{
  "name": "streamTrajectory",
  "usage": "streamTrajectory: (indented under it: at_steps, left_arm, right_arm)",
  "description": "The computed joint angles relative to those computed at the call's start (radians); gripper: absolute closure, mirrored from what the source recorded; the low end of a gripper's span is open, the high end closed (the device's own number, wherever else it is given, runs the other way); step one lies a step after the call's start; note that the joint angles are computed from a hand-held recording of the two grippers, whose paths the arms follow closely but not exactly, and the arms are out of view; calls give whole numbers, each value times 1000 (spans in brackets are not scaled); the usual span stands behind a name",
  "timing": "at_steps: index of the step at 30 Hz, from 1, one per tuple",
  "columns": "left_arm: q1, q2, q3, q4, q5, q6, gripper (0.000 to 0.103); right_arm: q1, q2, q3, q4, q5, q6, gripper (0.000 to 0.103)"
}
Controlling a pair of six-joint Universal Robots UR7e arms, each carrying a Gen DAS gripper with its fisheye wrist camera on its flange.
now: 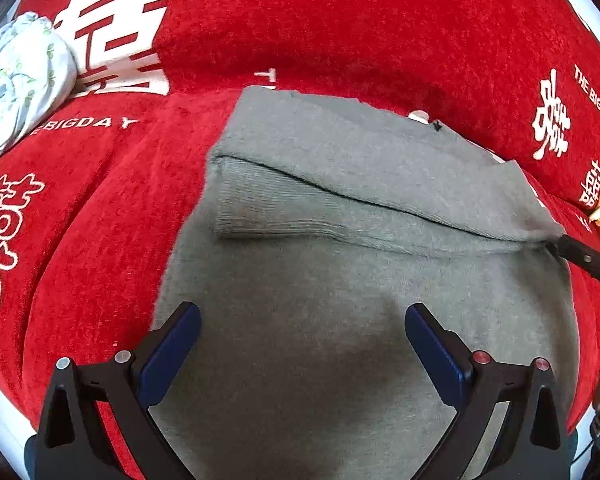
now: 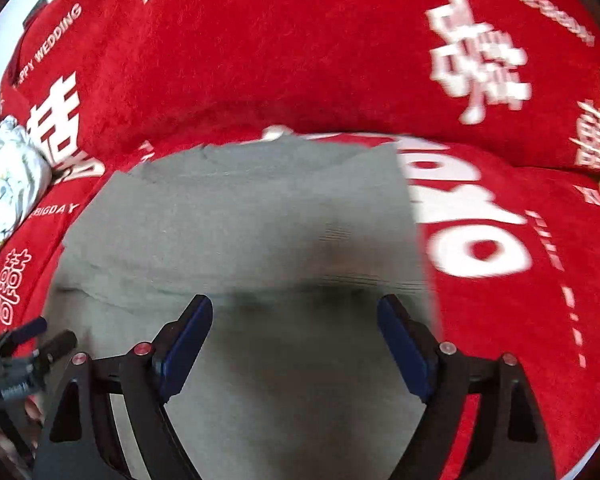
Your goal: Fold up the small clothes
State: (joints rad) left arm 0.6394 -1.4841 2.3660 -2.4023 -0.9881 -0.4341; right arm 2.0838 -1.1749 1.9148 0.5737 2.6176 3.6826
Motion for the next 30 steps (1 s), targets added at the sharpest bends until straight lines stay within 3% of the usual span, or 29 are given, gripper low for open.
streamTrajectory:
  at_steps: [3, 6, 7, 10, 12, 13, 15, 16, 18, 19, 20, 22, 24, 27, 28, 30]
  left_arm:
    - [-15, 7, 4, -11, -18, 13, 1]
    - [-28, -1, 11, -15, -35, 30, 1]
    - [-30, -3, 12, -14, -36, 32, 1]
    - [-29, -5, 8, -17, -42, 35, 1]
    - [-24, -1, 4, -22, -47, 37, 1]
    - [-21, 4, 0, -20, -49, 39, 1]
    - [-18, 15, -7, -13, -51, 44, 1]
    - [-17, 17, -7, -13, -51, 47, 1]
    - [-19, 23, -7, -11, -46, 52, 1]
    - [-20, 24, -7, -9, -44, 53, 1]
    - [-20, 24, -6, -9, -42, 54, 1]
    - [-18, 23, -4, -11, -42, 58, 1]
    - [-17, 27, -5, -11, -40, 59, 1]
    - [-14, 39, -5, -29, -34, 58, 1]
    - [-15, 46, -6, -27, -27, 55, 1]
    - [-25, 52, -6, -16, -9, 51, 1]
  right_arm:
    - [-18, -79, 34, -36, 50, -4, 16]
    - [-107, -213, 58, -157, -94, -170, 23]
    - [-141, -223, 46, -164, -125, -201, 32]
    - [-210, -177, -15, -103, -173, -247, 43]
    - [-238, -137, -45, -77, -185, -290, 44]
    - [-240, -107, -66, -77, -184, -351, 44]
    - [-245, -72, -91, -67, -200, -445, 37]
    - [-250, -31, -118, -31, -200, -480, 28]
    - [-264, 16, -137, -18, -184, -552, 28]
    - [-270, 4, -131, -47, -203, -609, 50]
    - [-287, -12, -134, -34, -263, -625, 90]
    - [-302, -34, -146, 1, -327, -609, 94]
    - [-287, -42, -144, -9, -322, -642, 95]
    - [-254, -63, -124, -114, -251, -675, 95]
    - [-242, -51, -123, -163, -190, -697, 94]
    - [-244, -15, -136, -179, -134, -697, 89]
